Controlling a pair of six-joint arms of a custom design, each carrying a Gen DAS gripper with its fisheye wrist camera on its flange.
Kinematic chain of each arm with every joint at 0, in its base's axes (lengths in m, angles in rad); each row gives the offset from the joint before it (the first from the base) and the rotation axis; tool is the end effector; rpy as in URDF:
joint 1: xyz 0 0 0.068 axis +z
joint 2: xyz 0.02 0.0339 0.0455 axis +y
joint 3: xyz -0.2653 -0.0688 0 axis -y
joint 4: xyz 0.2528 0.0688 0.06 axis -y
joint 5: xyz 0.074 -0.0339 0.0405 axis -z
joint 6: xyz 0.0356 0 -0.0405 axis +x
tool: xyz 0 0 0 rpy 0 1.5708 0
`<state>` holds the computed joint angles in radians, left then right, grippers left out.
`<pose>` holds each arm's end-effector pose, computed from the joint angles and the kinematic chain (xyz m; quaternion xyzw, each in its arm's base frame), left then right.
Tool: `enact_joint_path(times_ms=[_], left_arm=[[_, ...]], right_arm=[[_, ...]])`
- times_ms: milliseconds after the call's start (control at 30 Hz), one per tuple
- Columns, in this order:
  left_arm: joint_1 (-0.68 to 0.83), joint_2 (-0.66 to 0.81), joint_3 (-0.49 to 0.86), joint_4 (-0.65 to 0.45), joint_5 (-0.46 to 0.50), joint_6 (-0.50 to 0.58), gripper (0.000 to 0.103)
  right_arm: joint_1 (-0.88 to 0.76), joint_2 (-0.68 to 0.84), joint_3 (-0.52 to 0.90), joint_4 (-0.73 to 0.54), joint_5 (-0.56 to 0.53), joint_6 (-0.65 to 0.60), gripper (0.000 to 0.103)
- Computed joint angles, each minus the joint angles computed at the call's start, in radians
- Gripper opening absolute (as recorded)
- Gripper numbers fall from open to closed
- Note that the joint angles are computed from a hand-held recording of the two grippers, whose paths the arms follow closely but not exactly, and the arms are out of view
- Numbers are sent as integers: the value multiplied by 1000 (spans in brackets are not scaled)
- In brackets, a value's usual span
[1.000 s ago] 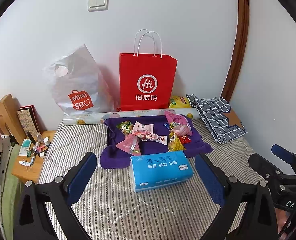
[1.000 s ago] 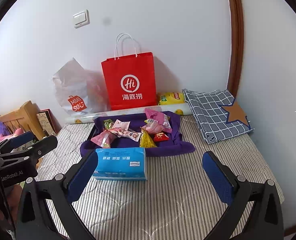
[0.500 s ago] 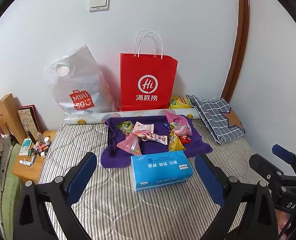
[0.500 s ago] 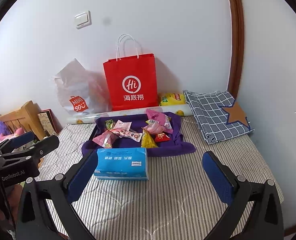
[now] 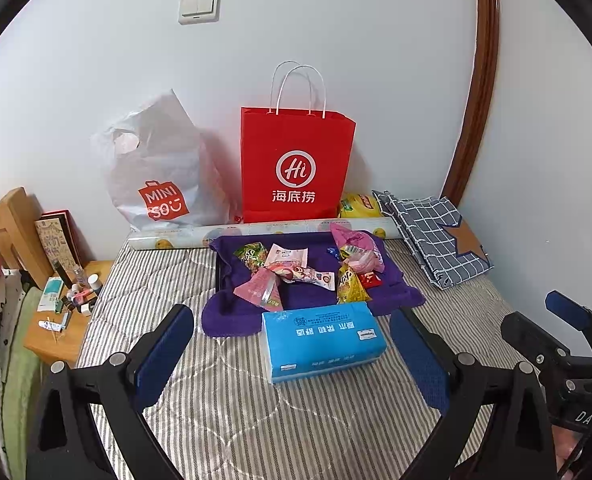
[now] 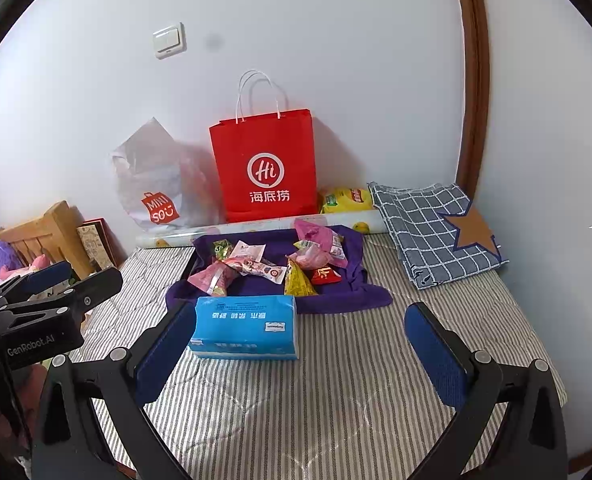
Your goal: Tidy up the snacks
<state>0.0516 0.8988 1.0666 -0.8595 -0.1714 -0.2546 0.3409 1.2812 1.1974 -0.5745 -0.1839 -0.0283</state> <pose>0.1775 0.0152 0.3529 -0.1735 0.8855 0.0341 0.4296 0.2687 0.1022 0.3397 -0.2038 0.8713 0.1497 0.4205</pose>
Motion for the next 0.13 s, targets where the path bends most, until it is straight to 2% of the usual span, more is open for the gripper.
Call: enact_joint_path(times_ms=[133], left_arm=[[-13, 0, -7, 22, -14, 5, 99]], right_arm=[[0, -1, -3, 4, -4, 2, 103]])
